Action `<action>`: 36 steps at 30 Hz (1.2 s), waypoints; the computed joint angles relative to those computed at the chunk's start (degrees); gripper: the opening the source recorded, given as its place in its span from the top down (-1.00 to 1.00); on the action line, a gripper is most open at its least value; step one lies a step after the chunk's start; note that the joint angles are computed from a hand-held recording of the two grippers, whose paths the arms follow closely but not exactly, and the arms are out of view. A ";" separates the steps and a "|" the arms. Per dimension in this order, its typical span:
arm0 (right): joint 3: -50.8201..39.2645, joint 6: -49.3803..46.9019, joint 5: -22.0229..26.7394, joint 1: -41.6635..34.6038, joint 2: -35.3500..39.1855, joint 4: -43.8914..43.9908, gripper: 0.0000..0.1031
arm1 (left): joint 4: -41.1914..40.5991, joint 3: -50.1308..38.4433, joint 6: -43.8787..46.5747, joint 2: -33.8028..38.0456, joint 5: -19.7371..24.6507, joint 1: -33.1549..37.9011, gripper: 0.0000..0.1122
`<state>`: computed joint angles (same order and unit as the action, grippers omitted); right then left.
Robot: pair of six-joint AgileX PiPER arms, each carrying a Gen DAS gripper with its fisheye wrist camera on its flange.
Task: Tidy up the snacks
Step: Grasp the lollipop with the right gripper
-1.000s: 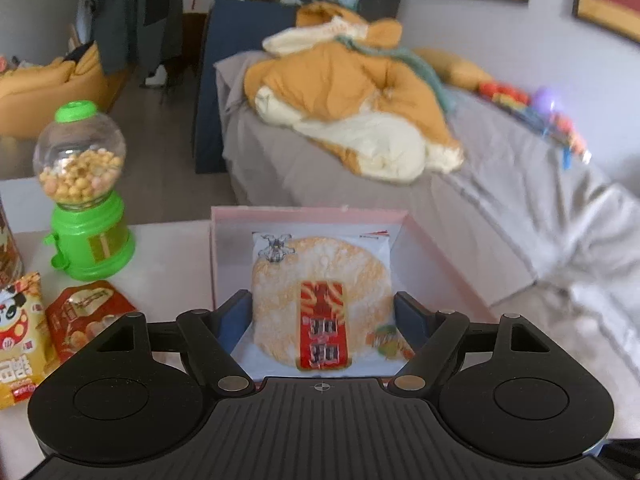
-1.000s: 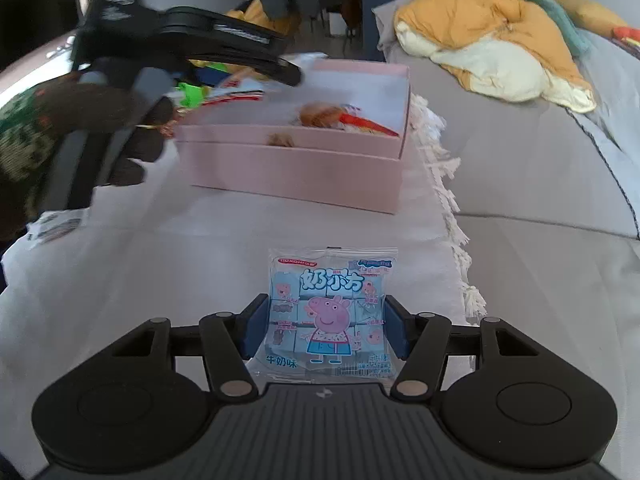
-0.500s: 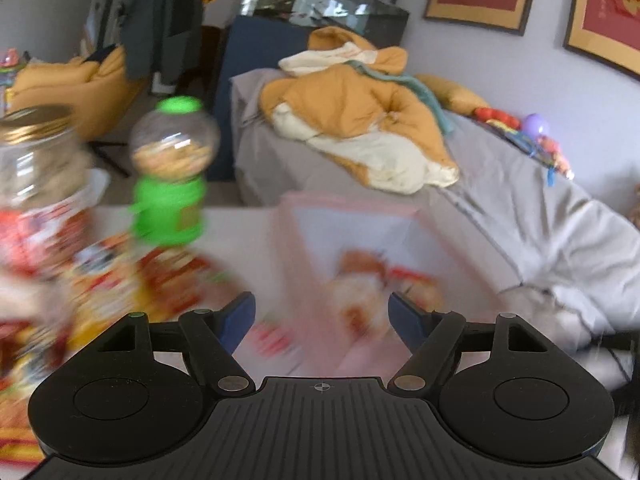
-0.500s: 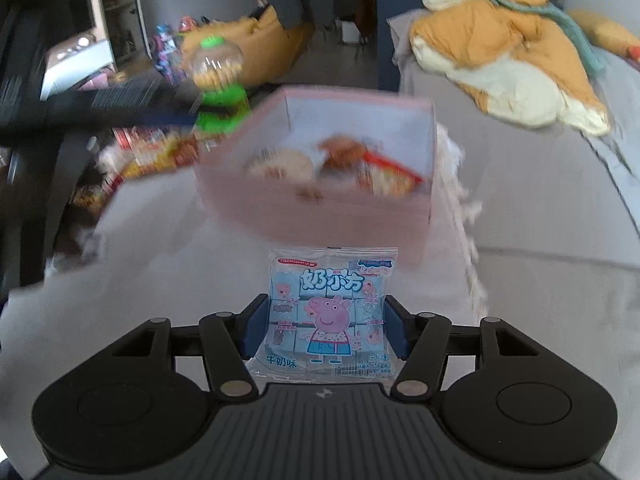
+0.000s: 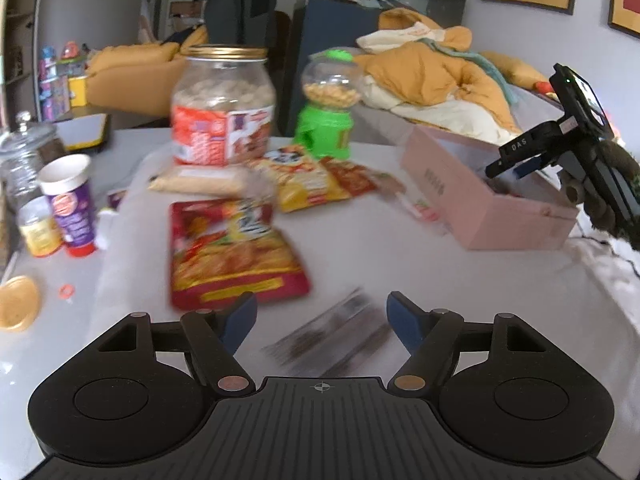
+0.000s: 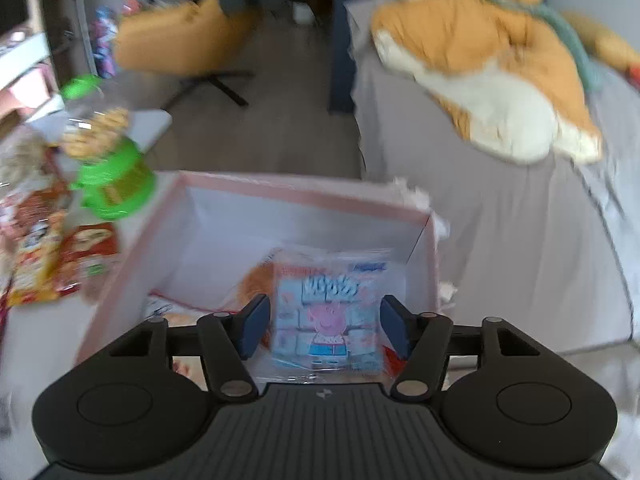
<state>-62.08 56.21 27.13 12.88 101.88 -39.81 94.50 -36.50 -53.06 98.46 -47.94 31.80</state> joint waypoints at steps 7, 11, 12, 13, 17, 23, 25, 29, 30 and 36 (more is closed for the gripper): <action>-2.50 8.78 2.03 7.64 -0.58 -5.67 -0.51 | -1.46 -1.99 1.87 5.43 -3.11 0.70 -0.15; -10.85 -4.71 2.89 15.05 3.07 5.52 -0.53 | -3.43 -0.15 6.44 6.24 -2.48 -0.41 0.20; -14.17 -6.40 4.50 17.06 5.68 5.91 -0.53 | -3.55 0.24 6.89 5.83 -2.30 -0.36 0.20; -18.22 -6.99 6.90 18.93 8.94 5.03 -0.53 | -3.43 0.45 6.85 5.65 -2.37 -0.17 0.21; -37.37 -11.44 18.60 22.15 23.89 5.67 -0.35 | -3.38 1.04 7.66 6.35 -3.83 1.17 0.20; -48.55 -13.74 25.58 20.35 31.81 10.75 -0.05 | -1.61 -0.10 5.22 7.29 -5.25 1.87 0.21; -45.79 -16.64 24.99 19.91 29.50 15.60 0.15 | -1.64 -0.06 5.23 7.23 -5.24 1.87 0.21; -36.05 -21.59 20.37 20.84 23.17 23.07 0.15 | -1.99 0.11 5.52 7.11 -5.00 1.71 0.21; -33.80 -21.78 19.56 21.60 21.79 23.53 0.15 | -2.12 0.21 5.68 7.05 -4.90 1.67 0.21; -29.56 -33.70 19.12 22.50 17.87 38.70 0.15 | -2.81 0.69 6.23 6.75 -4.55 1.49 0.21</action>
<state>-91.63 22.51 46.25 35.38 119.76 -1.11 91.69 -35.81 -46.83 105.21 -52.49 33.29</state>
